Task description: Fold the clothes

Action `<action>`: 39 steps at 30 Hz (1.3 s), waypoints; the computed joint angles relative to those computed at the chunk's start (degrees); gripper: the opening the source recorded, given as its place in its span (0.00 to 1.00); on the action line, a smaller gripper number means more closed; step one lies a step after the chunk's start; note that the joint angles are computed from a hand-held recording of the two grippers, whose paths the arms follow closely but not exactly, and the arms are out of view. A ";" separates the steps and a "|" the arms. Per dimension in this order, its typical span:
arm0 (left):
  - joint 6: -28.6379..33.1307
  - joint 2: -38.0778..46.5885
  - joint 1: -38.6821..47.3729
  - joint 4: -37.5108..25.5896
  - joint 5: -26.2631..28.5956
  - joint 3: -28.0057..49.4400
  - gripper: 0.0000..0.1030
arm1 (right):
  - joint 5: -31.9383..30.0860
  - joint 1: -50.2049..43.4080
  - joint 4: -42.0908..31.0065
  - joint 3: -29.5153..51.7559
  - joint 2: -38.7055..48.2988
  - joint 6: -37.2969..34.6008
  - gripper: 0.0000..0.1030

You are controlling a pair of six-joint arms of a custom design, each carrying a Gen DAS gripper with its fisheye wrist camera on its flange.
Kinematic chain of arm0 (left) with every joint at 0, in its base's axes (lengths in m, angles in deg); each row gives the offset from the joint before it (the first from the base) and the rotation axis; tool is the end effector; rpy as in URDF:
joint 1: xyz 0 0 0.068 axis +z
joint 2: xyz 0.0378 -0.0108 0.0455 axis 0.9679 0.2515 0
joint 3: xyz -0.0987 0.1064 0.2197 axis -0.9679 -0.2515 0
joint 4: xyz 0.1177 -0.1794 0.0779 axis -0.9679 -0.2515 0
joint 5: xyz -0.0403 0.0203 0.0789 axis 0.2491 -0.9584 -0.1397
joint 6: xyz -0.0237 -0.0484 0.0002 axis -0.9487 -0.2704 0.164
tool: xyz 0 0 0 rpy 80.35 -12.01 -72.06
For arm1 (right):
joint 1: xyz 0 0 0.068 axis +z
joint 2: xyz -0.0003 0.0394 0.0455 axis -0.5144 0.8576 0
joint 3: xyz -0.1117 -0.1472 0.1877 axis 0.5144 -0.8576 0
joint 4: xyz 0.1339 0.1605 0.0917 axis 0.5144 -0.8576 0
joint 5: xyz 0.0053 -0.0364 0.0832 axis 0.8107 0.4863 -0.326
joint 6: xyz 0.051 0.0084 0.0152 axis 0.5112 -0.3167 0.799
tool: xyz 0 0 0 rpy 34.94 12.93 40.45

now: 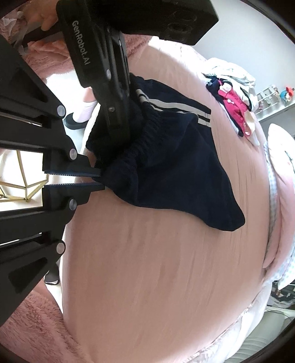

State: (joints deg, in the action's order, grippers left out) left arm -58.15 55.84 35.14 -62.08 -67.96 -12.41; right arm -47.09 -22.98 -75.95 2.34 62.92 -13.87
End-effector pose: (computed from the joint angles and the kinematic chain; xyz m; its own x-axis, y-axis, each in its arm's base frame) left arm 0.2619 -0.2322 0.1015 -0.9048 -0.0178 -0.4255 0.2358 0.8110 -0.5354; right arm 0.3263 0.0548 0.1261 -0.8883 -0.1738 -0.4252 -0.2840 0.9354 0.2109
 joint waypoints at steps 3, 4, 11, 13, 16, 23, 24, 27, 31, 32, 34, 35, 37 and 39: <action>-0.62 0.05 -0.18 1.25 -1.18 -0.27 0.04 | -0.48 0.22 0.14 -1.11 -1.33 -0.15 0.01; -0.52 0.27 -0.15 1.52 -1.29 -0.22 0.04 | -1.11 0.07 0.47 -1.79 -2.07 -0.31 0.01; -0.66 4.06 -0.84 4.02 -0.60 1.75 0.05 | -4.28 -0.67 1.57 -3.48 -4.37 -0.33 0.01; -1.61 5.49 0.65 2.38 4.94 3.16 0.07 | -5.10 -1.24 1.42 -3.65 -5.07 0.34 0.01; -2.47 3.81 3.71 -0.54 12.93 2.24 0.18 | -4.97 -2.10 3.34 -5.94 -8.54 0.99 0.02; 1.66 -14.26 7.99 -0.29 6.44 -11.16 0.44 | -4.99 -0.99 5.77 -5.74 -8.59 2.07 0.06; 2.16 -13.97 8.24 -0.98 3.75 -10.53 0.44 | -4.59 -0.22 5.61 -4.67 -7.36 2.07 0.10; 2.80 -8.64 9.94 -4.03 3.19 -6.22 0.27 | -2.38 2.28 5.25 -0.96 -3.03 2.62 0.12; 5.94 -4.15 9.33 -12.43 0.26 -1.43 0.15 | -2.16 2.65 -1.64 3.12 1.89 -0.12 0.12; 6.35 -4.27 9.64 -12.40 0.43 -1.76 0.16 | -1.72 2.69 -3.16 3.47 2.54 -0.99 0.11; 6.99 -4.52 10.51 -13.23 1.14 -1.54 0.16 | -1.63 2.27 -4.77 3.06 2.37 -1.47 0.11; 7.18 -5.15 11.00 -13.62 1.79 -1.62 0.15 | -1.90 1.83 -6.63 4.00 2.74 -1.22 0.11; 7.50 -7.56 10.98 -11.53 2.79 -3.70 0.15 | -0.75 1.14 -6.83 3.83 1.73 0.04 0.12; 8.41 -8.85 10.08 -10.18 3.58 -4.63 0.15 | -4.84 -0.54 -4.25 2.54 -0.77 1.36 0.12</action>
